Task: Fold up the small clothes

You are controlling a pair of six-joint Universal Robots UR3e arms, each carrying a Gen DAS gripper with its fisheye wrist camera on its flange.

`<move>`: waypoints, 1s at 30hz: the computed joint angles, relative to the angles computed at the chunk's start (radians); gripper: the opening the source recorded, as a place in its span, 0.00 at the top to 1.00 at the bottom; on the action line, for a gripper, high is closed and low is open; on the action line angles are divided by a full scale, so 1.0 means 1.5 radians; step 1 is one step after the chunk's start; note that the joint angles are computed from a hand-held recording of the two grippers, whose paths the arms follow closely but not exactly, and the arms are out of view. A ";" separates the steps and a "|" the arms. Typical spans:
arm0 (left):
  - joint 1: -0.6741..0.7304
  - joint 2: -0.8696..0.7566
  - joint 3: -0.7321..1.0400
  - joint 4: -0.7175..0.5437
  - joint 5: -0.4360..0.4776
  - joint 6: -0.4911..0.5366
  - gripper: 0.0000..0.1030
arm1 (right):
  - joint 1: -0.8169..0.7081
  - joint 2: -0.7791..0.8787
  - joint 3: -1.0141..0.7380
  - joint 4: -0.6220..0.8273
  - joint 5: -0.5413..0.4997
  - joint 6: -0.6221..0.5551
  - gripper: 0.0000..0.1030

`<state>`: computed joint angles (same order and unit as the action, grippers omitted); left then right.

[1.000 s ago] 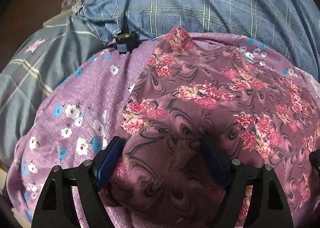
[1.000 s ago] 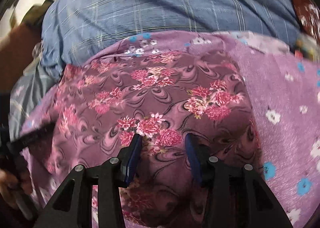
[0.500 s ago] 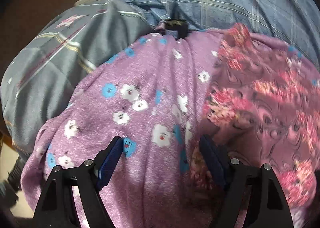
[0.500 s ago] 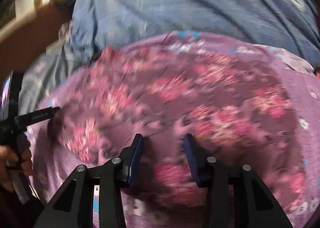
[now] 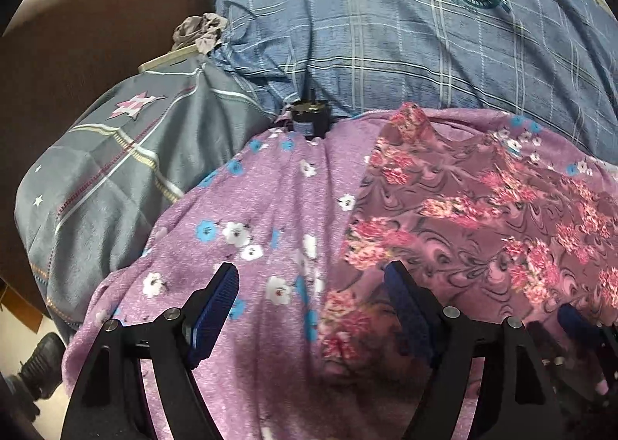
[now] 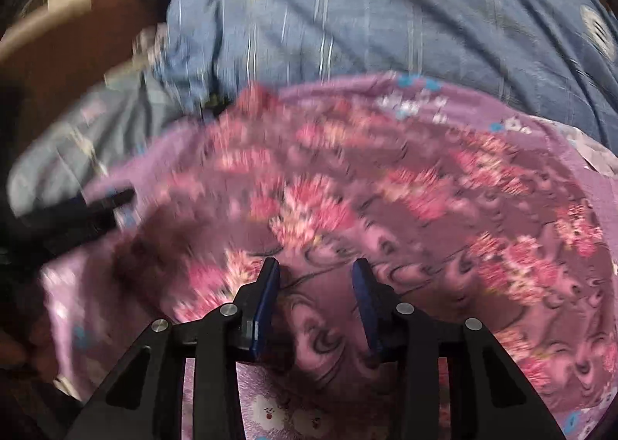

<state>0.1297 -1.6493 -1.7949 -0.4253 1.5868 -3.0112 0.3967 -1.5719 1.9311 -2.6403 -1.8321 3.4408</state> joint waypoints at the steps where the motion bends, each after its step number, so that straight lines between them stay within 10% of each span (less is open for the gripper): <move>1: -0.002 0.007 -0.004 -0.004 0.002 0.001 0.25 | 0.021 0.024 -0.014 0.006 -0.035 -0.008 0.60; 30: -0.191 0.041 -0.020 0.009 0.057 -0.057 0.25 | -0.084 -0.197 0.047 0.167 -0.137 0.022 0.61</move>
<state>-0.1570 -1.5879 -1.8249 -0.4116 1.6729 -3.0965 0.2705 -1.8677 2.0015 -2.3901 -2.0379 3.4732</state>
